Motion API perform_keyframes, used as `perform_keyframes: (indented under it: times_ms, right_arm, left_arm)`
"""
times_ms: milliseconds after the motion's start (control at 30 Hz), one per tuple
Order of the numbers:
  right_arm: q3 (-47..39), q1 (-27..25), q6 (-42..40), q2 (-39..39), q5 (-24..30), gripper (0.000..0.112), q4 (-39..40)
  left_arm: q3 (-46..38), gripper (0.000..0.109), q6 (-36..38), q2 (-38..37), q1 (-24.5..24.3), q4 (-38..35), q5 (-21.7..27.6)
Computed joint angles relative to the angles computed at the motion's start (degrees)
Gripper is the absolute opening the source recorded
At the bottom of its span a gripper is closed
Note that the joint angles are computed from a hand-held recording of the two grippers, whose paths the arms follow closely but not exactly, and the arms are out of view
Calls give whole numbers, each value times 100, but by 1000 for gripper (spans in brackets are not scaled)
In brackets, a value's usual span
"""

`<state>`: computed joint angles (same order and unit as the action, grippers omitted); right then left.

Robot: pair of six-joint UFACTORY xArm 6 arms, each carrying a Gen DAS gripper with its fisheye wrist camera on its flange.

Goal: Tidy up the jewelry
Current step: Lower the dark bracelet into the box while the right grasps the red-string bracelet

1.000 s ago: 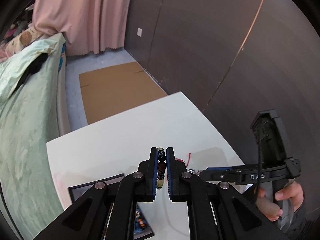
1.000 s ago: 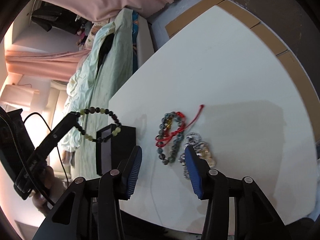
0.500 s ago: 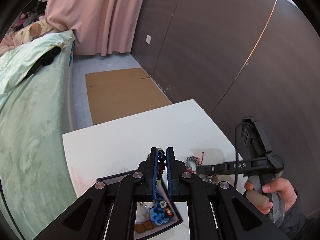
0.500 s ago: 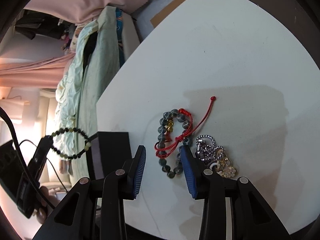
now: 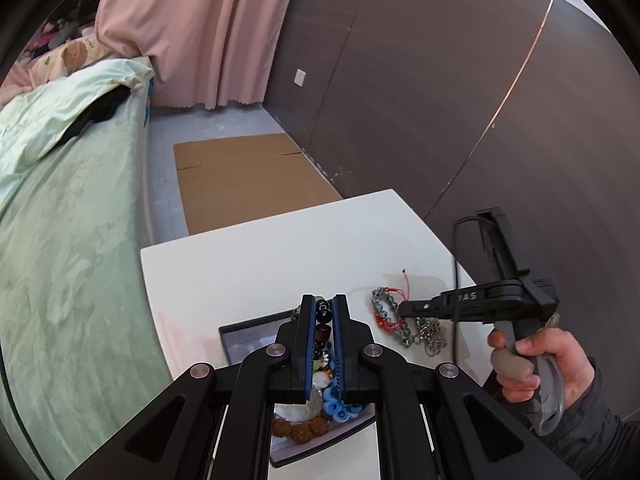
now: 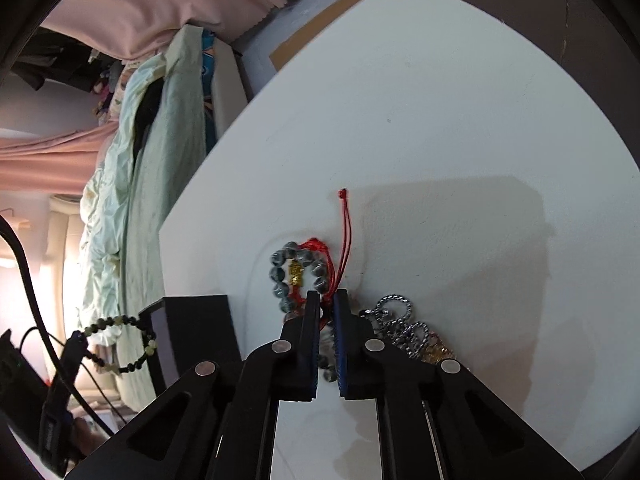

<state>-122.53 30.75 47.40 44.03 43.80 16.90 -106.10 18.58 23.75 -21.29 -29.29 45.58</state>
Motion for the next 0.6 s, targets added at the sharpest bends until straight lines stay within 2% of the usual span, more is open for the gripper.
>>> perform_keyframes:
  times_ms: [333,500,533,567,600]
  right_arm:
    - [-273,171,-328,-137,-536,8,-398]
    - [-660,267,-324,-31,-547,8,-645]
    - [-736,279,-365,-8,-534,8,-634]
    - [-792,298,-423,0,-529,8,-610]
    - [-941,316,-495,65,-488,8,-581]
  left_arm:
    - [-46,8,104,34,87,-295,416]
    - [-502,10,79,306,91,-359,1016]
    - [-554,16,-29,333,92,-291,1059]
    - [-525,32,-76,312,91,-238,1003]
    - [-457,44,-95,267,93,-207,898]
